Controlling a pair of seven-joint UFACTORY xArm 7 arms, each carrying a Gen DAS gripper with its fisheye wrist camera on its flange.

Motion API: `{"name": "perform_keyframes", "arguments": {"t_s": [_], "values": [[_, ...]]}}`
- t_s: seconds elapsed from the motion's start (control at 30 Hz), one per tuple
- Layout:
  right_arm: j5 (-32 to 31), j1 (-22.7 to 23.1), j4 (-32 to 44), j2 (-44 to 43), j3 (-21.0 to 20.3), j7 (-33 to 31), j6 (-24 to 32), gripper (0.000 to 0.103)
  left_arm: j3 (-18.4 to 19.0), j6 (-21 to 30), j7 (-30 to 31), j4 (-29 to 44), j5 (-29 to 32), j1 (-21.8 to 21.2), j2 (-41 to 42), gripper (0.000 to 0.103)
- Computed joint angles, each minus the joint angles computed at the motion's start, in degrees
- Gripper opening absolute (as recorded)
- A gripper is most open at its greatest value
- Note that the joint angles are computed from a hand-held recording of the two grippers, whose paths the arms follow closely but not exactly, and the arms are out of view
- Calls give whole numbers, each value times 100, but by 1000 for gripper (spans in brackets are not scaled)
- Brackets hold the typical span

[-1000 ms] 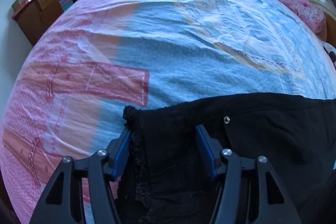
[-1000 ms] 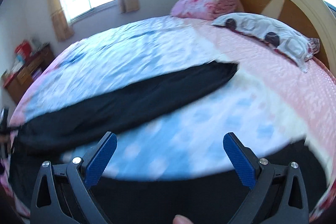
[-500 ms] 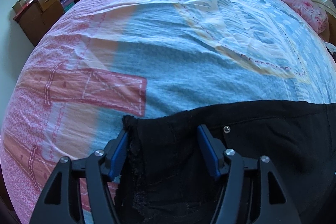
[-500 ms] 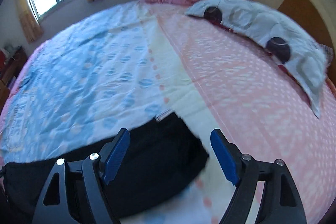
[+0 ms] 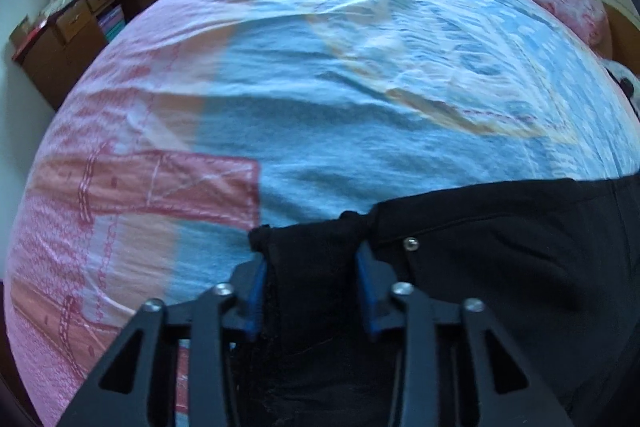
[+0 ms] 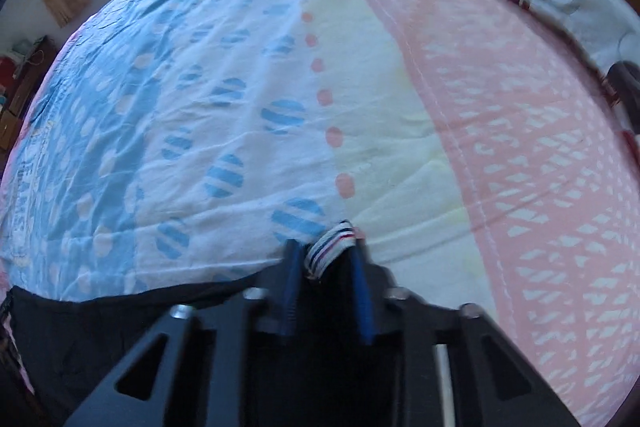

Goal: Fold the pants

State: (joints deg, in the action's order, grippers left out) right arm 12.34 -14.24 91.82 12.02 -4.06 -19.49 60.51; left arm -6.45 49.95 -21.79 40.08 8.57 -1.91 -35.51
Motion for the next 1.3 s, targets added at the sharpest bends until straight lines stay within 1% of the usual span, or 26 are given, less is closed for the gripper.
{"name": "perform_keyframes", "arguments": {"t_s": [0.03, 0.1, 0.27, 0.37, 0.47, 0.53, 0.63, 0.77, 0.87, 0.93, 1.0, 1.13, 1.2, 1.23, 1.27, 1.3], "values": [[64, -20, -44, -116, 4, -50, -50, 8, 26, -8, 29, -8, -43, -33, -33, 31], [222, -60, -208, -440, -9, -232, -145, 8, 74, -93, 40, -101, -105, -50, -243, 30], [541, -36, -811, -1489, -200, -765, -283, 8, 261, -384, 193, -403, -412, -143, -1184, 30], [803, 6, -1148, -2122, -439, -1083, -287, 7, 226, -368, 286, -474, -522, -174, -1704, 30], [1063, 67, -1520, -2814, -723, -1334, -261, 7, 316, -359, 420, -609, -710, -267, -2346, 30], [1215, 121, -1865, -3377, -971, -1525, -184, 7, 328, -348, 498, -839, -821, -347, -2949, 30], [1196, 179, -2371, -4132, -1296, -1690, -68, 7, 339, -291, 581, -1221, -971, -434, -3755, 30], [1031, 126, -3077, -5134, -1787, -1782, 223, 8, 348, 82, 680, -1807, -1135, -545, -5087, 30], [766, -2, -3584, -5738, -2071, -1807, 441, 8, 427, 564, 657, -2152, -1322, -612, -5985, 30], [606, -114, -3870, -6037, -2261, -1787, 594, 8, 377, 852, 707, -2305, -1392, -667, -6403, 30], [399, -263, -4131, -6276, -2367, -1752, 753, 8, 289, 1230, 755, -2473, -1465, -755, -6818, 31], [-88, -630, -4679, -6650, -2420, -1768, 854, 8, 76, 1891, 871, -2652, -1593, -939, -7416, 34], [-204, -730, -4821, -6757, -2460, -1783, 861, 9, -64, 2196, 897, -2655, -1638, -989, -7658, 37], [-227, -755, -4842, -6785, -2484, -1779, 876, 10, -103, 2325, 912, -2640, -1622, -975, -7730, 47], [-248, -759, -4832, -6796, -2509, -1785, 912, 11, -166, 2438, 917, -2626, -1615, -961, -7835, 50], [-283, -787, -4814, -6806, -2489, -1764, 912, 17, -180, 2552, 920, -2611, -1627, -966, -7962, 51]]}}
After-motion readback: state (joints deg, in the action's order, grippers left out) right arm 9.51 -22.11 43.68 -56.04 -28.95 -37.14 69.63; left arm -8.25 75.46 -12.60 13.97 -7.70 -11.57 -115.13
